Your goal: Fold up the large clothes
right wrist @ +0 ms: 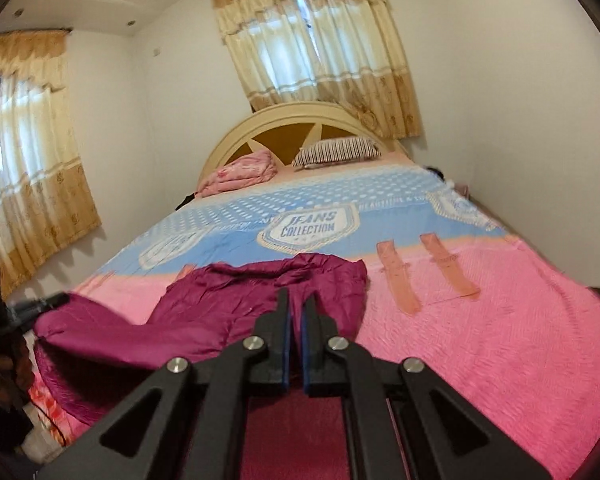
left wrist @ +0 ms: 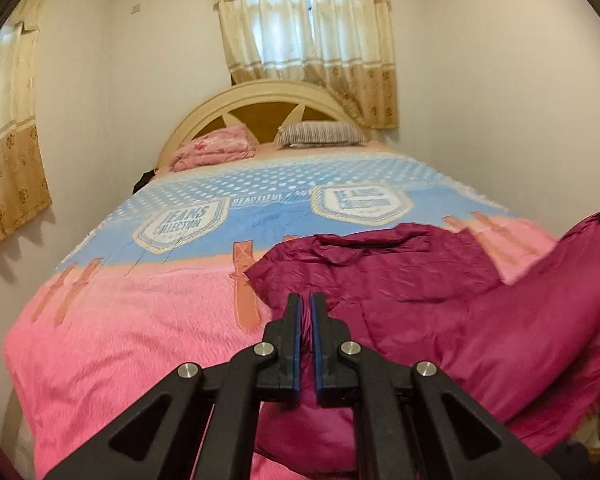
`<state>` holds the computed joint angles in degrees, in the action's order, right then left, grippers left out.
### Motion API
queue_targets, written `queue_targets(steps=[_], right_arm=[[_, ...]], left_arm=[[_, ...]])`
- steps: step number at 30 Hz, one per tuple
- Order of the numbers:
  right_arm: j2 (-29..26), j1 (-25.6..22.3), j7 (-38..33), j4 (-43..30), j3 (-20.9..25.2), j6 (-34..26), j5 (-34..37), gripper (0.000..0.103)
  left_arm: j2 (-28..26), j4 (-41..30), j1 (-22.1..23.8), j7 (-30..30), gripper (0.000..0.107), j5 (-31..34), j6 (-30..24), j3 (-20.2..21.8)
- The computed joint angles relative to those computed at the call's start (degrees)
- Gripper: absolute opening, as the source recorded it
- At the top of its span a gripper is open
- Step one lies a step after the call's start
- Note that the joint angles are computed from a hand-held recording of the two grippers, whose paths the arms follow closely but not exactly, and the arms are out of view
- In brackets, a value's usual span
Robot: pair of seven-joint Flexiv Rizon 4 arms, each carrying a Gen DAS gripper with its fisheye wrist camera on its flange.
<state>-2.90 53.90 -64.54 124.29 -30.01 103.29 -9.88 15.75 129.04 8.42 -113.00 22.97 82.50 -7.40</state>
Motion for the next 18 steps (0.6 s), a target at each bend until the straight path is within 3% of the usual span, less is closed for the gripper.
queue_targets(steps=[1,2,4,5,6,8,11,14,18], right_arm=[[-3.8,-4.0,-3.29,-4.54,4.67,-1.27,5.75,0.005],[-6.92,-7.97,-7.83,-9.13,9.33,-3.19,11.67,0.005],[-12.74,-15.97,-12.43,-18.28,17.87,-7.18,19.76,0.005],[-15.6,-19.97,-11.26,-21.56,21.39,-7.78,18.54,0.005],[-17.61,-23.91,-6.69,-22.98,24.46,-7.45,13.59,0.005],[-22.85,-30.77,5.06,-27.12,28.98,-7.39,1.37,0.005],[-29.06,-33.33,9.37,-34.61,30.75,-10.57,-2.27,0.005],[-32.94,-31.89,11.3,-39.52,28.24,-12.97,-3.64,0.005],[-38.63,-31.68,14.0,-47.97,27.11,-17.86,-5.83,0.005]], left_arm=[[-3.5,-2.43,0.87,-0.66,0.004,1.13,0.62,-0.31],[-5.85,-5.54,3.33,-5.04,0.004,6.0,-0.06,-1.91],[-10.06,-13.58,10.5,-19.38,0.004,20.51,-4.13,-8.47],[-11.26,-16.29,12.07,-24.06,0.005,26.2,-6.47,-10.65],[-13.72,-20.58,12.49,-28.79,0.005,31.82,-12.4,-12.58],[-18.67,-25.04,11.69,-31.95,0.005,34.77,-14.38,-12.2],[-25.44,-30.76,9.32,-34.16,0.005,35.49,-21.09,-11.23],[-33.24,-37.46,7.3,-36.78,0.005,34.05,-26.78,-9.24],[-39.28,-44.9,4.03,-39.68,0.005,33.12,-33.85,-5.57]])
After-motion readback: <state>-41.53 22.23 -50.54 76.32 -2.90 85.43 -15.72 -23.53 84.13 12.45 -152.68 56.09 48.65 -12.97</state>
